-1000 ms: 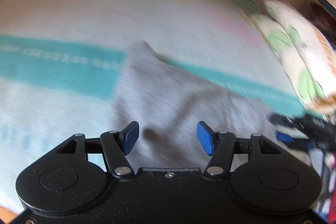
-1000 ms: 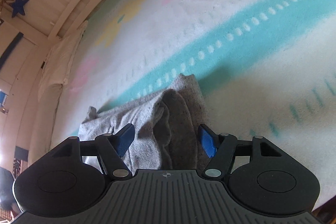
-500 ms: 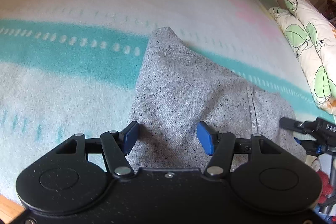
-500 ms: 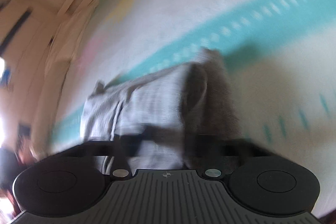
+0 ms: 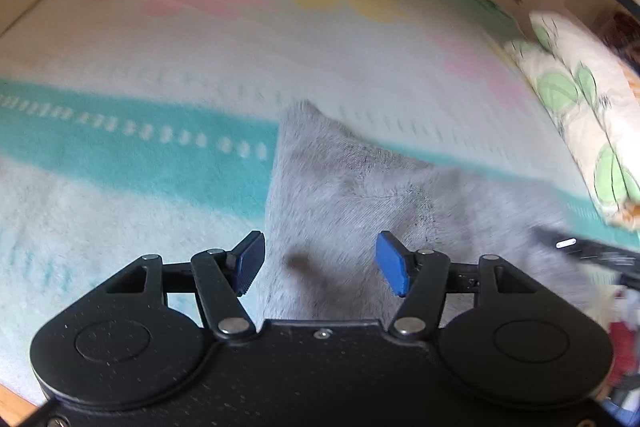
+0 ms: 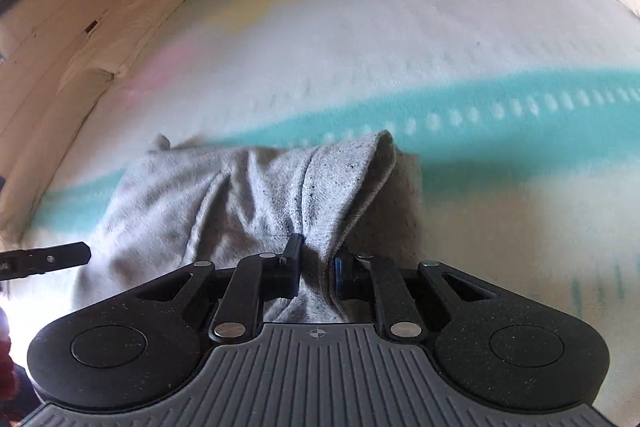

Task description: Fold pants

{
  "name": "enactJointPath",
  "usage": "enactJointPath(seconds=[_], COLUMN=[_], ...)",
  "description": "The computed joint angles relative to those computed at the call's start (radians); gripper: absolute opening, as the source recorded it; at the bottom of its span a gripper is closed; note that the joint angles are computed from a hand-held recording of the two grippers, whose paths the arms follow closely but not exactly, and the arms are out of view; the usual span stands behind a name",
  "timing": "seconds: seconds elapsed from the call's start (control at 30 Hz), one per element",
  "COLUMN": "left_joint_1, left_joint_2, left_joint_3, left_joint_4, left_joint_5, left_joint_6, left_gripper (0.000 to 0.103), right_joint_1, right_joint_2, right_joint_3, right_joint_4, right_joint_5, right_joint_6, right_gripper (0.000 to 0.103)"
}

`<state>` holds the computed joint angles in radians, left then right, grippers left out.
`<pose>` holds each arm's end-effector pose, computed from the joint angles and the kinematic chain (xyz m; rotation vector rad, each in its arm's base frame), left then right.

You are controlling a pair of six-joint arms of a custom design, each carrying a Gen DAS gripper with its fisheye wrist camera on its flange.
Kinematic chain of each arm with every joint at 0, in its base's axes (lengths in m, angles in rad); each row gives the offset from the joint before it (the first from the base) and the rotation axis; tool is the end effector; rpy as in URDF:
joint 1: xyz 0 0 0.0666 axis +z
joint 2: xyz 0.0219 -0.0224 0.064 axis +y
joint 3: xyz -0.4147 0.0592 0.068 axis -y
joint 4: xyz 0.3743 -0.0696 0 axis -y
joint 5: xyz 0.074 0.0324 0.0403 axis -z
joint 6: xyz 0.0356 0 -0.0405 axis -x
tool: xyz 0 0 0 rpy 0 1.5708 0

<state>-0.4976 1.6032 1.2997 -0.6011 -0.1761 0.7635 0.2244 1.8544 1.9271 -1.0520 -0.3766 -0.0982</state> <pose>0.4665 -0.2468 0.3452 -0.4045 2.4520 -0.3296 0.6173 0.1539 0.4479 -0.3090 2.5390 0.6052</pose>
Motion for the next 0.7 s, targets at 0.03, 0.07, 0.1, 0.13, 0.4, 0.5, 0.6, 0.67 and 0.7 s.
enactJointPath(seconds=[0.03, 0.07, 0.1, 0.13, 0.4, 0.5, 0.6, 0.67, 0.7], left_joint_1=[-0.005, -0.01, -0.015, -0.022, -0.095, -0.086, -0.064, -0.055, -0.052], left_joint_2=[0.009, 0.015, 0.019, 0.022, 0.058, 0.041, 0.005, 0.004, 0.014], left_joint_3=[0.006, 0.009, 0.012, 0.014, 0.012, -0.002, -0.023, -0.011, 0.008], left_joint_4=[-0.006, -0.008, -0.007, -0.007, -0.069, -0.056, -0.017, -0.003, -0.011], left_joint_5=[0.008, 0.014, 0.021, 0.025, -0.015, 0.003, 0.016, -0.038, -0.067], left_joint_6=[-0.008, -0.016, -0.027, -0.04, -0.187, -0.164, -0.114, -0.123, -0.134], left_gripper=[0.064, 0.064, 0.064, 0.064, 0.065, 0.065, 0.064, 0.064, 0.065], right_joint_1=[0.0, 0.0, -0.001, 0.0, -0.01, -0.014, -0.005, 0.003, 0.005], right_joint_2=[-0.005, -0.008, -0.009, -0.006, 0.033, 0.03, 0.027, 0.026, 0.026], right_joint_3=[-0.001, 0.002, 0.004, 0.01, 0.046, 0.048, 0.047, 0.048, 0.05], right_joint_4=[0.001, -0.004, -0.007, -0.015, -0.059, -0.072, -0.073, -0.074, -0.076], right_joint_5=[0.0, 0.001, 0.001, 0.006, -0.016, -0.014, 0.013, 0.035, 0.042], right_joint_6=[0.016, 0.025, 0.025, 0.017, -0.065, -0.081, -0.058, -0.041, -0.038], right_gripper=[0.015, 0.015, 0.015, 0.016, 0.019, 0.02, 0.021, 0.022, 0.022])
